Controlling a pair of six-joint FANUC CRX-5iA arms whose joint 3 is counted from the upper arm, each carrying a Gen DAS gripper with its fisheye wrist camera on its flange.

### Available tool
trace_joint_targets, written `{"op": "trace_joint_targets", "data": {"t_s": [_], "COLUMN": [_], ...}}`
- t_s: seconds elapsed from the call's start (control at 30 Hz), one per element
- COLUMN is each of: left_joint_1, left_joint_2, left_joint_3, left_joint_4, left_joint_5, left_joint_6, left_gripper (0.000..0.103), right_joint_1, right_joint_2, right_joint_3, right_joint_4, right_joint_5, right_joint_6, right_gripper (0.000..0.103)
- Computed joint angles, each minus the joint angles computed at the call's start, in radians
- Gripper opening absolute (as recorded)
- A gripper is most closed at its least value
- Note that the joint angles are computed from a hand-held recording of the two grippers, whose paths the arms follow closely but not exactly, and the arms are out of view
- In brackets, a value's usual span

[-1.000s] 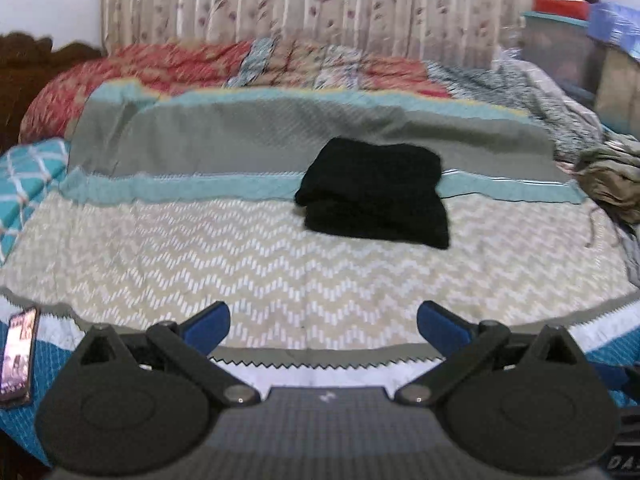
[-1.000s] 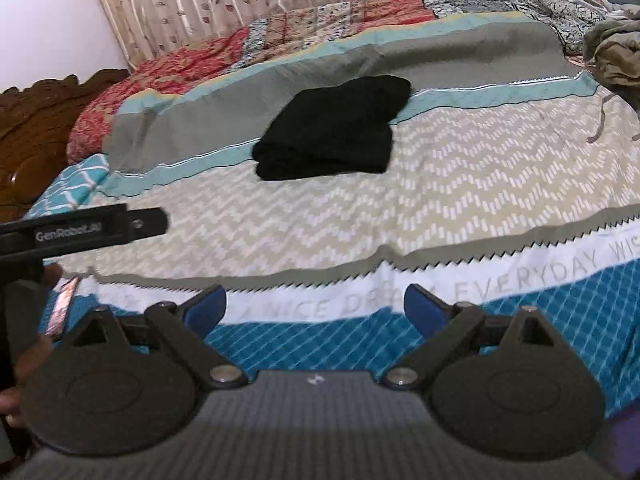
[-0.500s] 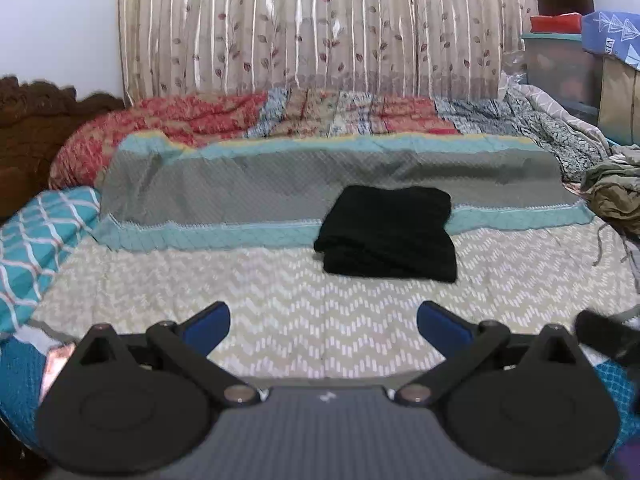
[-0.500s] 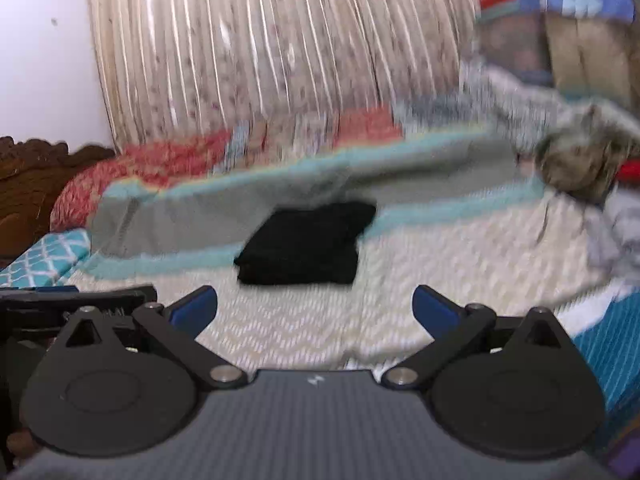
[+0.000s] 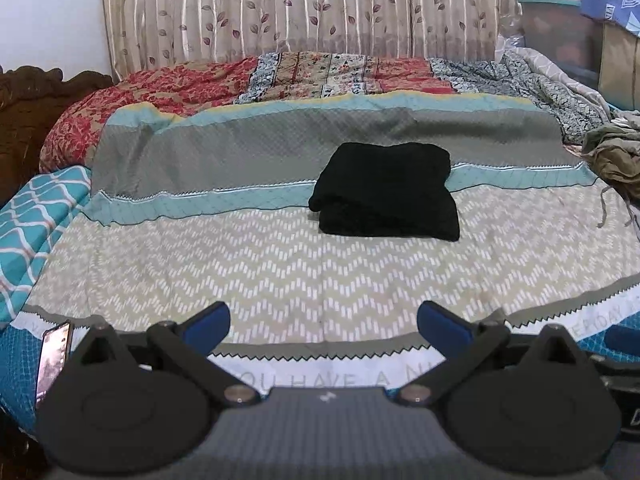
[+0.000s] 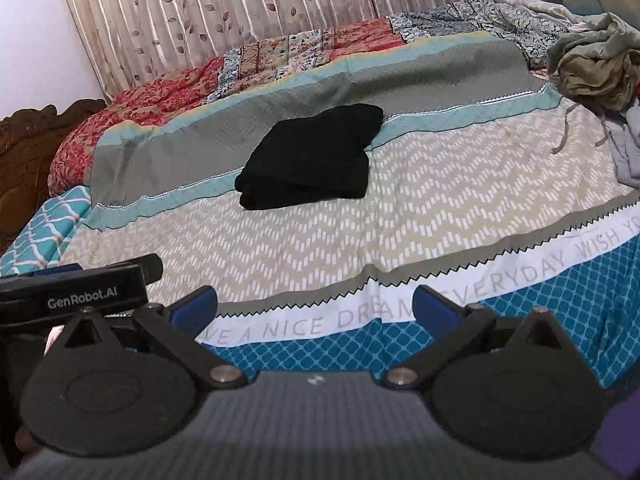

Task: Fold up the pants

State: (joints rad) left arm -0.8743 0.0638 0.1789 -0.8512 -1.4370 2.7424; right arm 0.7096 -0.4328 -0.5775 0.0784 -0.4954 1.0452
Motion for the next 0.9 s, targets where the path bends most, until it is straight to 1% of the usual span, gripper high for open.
{"op": "trace_joint_targets", "data": {"t_s": [0.1, 0.23, 0.3, 0.4, 0.5, 0.9], "left_joint_1": [0.021, 0.053, 0.056, 0.068, 0.090, 0.106], "left_joint_2": [-0.004, -0.016, -0.010, 0.002, -0.002, 0.016], "left_joint_3": [-0.008, -0.027, -0.023, -0.014, -0.023, -0.017], "left_joint_4": [0.028, 0.082, 0.088, 0.112, 0.150, 0.184], "left_joint_5": [0.009, 0.042, 0.036, 0.019, 0.034, 0.019], "left_joint_6": [0.001, -0.016, -0.022, -0.042, -0.047, -0.066], "left_gripper": [0.103, 0.103, 0.103, 0.103, 0.103, 0.103], "right_joint_1": [-0.012, -0.030, -0.043, -0.045, -0.041, -0.065], "right_joint_2": [0.002, 0.019, 0.029, 0.032, 0.031, 0.043], "right_joint_3": [0.014, 0.041, 0.056, 0.063, 0.061, 0.088], "right_joint_4": [-0.042, -0.101, -0.135, -0.144, -0.140, -0.201], "right_joint_5": [-0.019, -0.053, -0.070, -0.081, -0.085, -0.122], "right_joint_6": [0.033, 0.080, 0.106, 0.109, 0.103, 0.159], "right_gripper": [0.103, 0.103, 0.103, 0.103, 0.103, 0.103]}}
